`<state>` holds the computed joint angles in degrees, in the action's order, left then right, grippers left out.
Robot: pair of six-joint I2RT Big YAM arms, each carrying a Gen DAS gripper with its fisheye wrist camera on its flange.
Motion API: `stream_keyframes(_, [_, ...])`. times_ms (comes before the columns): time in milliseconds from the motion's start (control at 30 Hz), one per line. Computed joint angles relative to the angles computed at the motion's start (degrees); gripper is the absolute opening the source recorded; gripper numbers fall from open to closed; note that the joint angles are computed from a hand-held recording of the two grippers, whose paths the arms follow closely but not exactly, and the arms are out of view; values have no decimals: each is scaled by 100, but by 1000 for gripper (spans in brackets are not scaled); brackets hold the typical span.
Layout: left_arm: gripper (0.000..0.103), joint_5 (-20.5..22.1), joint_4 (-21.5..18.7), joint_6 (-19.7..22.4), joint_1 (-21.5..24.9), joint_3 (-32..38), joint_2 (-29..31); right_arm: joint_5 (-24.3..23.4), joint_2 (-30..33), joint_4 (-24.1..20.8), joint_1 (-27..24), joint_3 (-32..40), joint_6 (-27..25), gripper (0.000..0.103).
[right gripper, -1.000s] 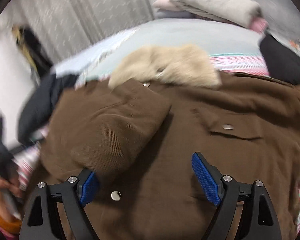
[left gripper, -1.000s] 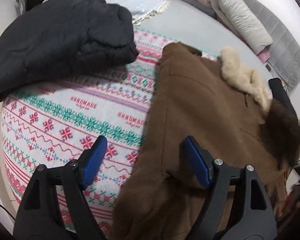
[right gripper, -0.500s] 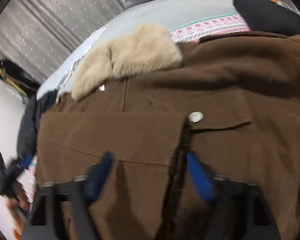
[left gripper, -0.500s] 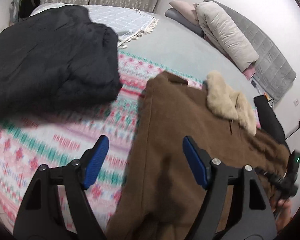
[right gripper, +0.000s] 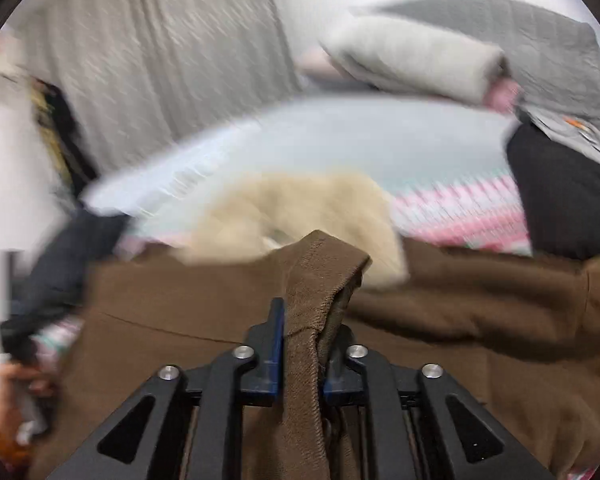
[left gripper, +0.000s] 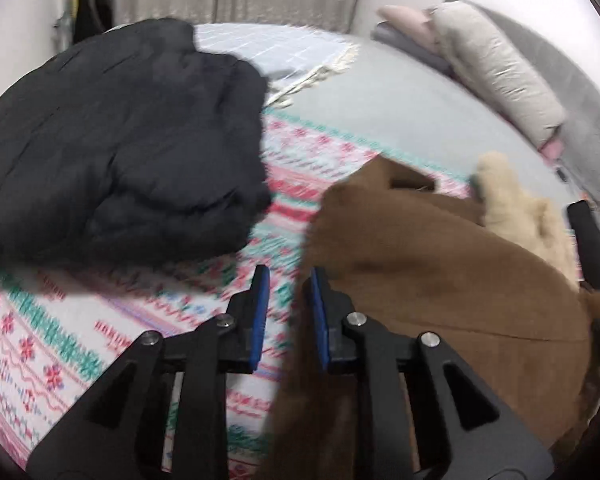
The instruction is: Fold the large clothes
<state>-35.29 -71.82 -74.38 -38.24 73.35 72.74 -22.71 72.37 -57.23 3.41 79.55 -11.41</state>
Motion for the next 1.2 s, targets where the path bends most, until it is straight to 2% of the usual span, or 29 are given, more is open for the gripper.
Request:
stream_keyframes(33, [22,172,-42,-24,16,6,-14,460,227,-211,104,86,-52,25])
stream_keyframes(67, [22,261,-47,-26,-7,13,-64,695,369,-348,148,118,-72,31])
stream_keyframes(133, [30,175,-152,-21,-139,95,-118,541,353,-240,40,25,20,42])
stream_keyframes(167, [42,116,-301,-24,-221,192,-107,517,291,-231,-32,13,93,54])
stream_keyframes(200, [59,81,-426,-48,-291,265,-102,506,272,-299,-50,68,191,59])
stream_keyframes(233, [65,30,-579,-119,-395,389,-75,421,271,-421,-92,165,238,63])
stream_keyframes(267, [72,-30,-710,-198,-504,502,-61,324,264,-548,-155,254,268,64])
stream_keyframes(400, [85,34,-1114,-312,-829,890,-42,101,131,-913,-523,464,566,72])
stream_keyframes(533, [90,182,-1347,-431,-1143,1315,79,-129,-42,-1202,-1186,573,1025,80])
stream_keyframes(600, [100,117,-1376,-649,-1351,1394,113,-117,-76,-1351,-1579,607,1218,81])
stream_keyframes(700, [102,-230,-1054,-833,-1702,1213,62,87,-47,-1288,-2033,596,1427,81])
stream_keyframes(800, [102,-157,-883,-819,-1799,1078,220,411,-16,-905,-2462,424,1639,81])
stream_keyframes(900, [102,151,-612,-770,-1774,839,366,349,358,-987,-2952,501,1898,81])
stream_keyframes(1000, [102,616,-522,-586,-1630,834,556,-34,811,-1053,-3424,675,2651,81])
stream_keyframes(1100, [102,581,-321,-458,-1614,803,590,55,1125,-954,-3729,755,3179,82])
stream_keyframes(1200, [102,413,-244,-308,-1651,844,588,-140,1382,-860,-3925,715,3614,82])
